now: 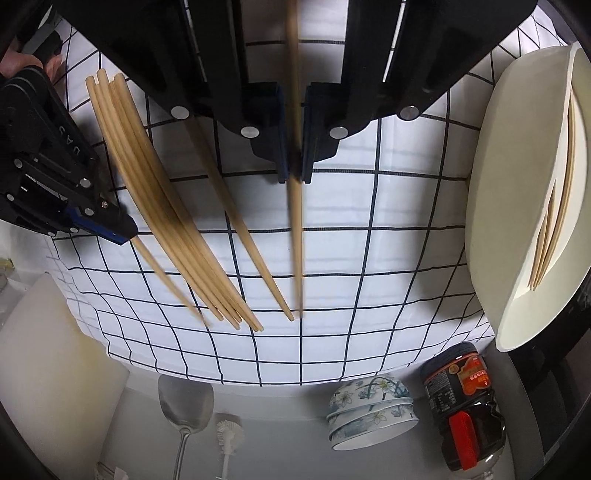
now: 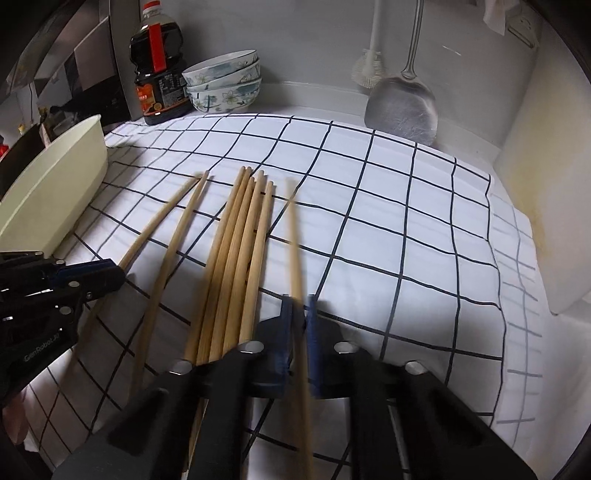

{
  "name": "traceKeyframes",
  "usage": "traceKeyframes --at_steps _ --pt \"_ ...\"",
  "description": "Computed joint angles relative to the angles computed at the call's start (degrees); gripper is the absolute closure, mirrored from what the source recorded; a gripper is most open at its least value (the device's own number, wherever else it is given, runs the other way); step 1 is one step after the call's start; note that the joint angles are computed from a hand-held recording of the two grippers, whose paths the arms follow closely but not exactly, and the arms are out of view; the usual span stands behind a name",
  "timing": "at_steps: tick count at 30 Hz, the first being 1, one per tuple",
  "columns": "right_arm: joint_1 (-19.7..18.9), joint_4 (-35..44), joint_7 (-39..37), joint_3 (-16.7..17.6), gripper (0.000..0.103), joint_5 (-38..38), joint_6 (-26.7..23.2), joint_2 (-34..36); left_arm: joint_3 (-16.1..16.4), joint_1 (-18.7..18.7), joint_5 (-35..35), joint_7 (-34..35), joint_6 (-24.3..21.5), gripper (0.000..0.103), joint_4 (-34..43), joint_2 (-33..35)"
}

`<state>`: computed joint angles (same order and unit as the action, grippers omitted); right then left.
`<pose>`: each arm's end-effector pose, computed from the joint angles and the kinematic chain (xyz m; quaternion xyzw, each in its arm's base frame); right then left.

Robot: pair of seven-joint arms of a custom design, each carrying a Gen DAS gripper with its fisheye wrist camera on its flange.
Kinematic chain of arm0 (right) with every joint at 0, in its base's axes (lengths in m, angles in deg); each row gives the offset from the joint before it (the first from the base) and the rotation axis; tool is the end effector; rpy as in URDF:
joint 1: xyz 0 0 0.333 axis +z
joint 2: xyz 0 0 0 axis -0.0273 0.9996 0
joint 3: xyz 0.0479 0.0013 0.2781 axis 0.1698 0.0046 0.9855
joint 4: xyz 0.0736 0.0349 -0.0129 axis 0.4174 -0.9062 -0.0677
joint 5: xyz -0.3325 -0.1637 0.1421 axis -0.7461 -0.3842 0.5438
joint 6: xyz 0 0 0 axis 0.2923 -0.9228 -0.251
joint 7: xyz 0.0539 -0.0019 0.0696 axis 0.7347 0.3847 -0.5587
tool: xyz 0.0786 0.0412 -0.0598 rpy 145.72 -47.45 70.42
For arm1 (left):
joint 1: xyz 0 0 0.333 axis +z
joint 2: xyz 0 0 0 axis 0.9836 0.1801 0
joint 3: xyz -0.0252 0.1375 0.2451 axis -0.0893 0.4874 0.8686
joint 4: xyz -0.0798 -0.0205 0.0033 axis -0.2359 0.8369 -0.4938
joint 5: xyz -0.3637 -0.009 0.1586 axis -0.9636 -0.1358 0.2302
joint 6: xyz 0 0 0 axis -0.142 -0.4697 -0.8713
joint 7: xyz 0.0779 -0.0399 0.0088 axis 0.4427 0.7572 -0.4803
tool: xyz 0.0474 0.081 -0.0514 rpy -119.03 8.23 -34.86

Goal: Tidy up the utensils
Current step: 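Close the right gripper on one chopstick while the left gripper grasps another, then carry both chopsticks over the white dish and open both grippers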

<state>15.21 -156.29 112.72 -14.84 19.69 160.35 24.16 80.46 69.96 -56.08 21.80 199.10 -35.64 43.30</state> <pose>0.6663 0.2898 0.3366 -0.8579 0.4095 -0.1538 0.2695 0.6059 -0.1655 0.3561 -0.7698 0.5870 -0.1525 0.1990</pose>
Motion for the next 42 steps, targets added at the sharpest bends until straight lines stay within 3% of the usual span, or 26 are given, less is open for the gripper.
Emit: traceKeyframes --at_steps 7,14,24,31,42 --pt "-2.60 -3.14 2.01 1.63 0.097 5.94 -2.04 -2.95 -1.82 1.58 -7.12 6.30 0.99 0.096 -2.26 -2.11" --pt "-3.30 -9.12 5.06 1.48 0.097 9.78 -0.80 -9.20 -2.71 2.37 -11.41 11.60 2.40 0.096 -5.74 -7.40" --pt "-0.55 -13.63 6.85 2.33 0.097 12.38 0.05 -17.57 -3.05 5.19 -15.50 16.94 3.66 0.096 -11.77 -18.06" --pt "1.96 -10.41 4.34 3.94 0.097 15.70 -1.53 -18.17 -2.69 8.76 -16.04 18.88 4.63 0.096 -17.55 -27.01" --pt "8.70 3.08 2.92 5.96 0.097 13.57 -6.61 -10.61 -1.52 17.23 -14.51 18.63 3.99 0.095 -24.68 -36.46"
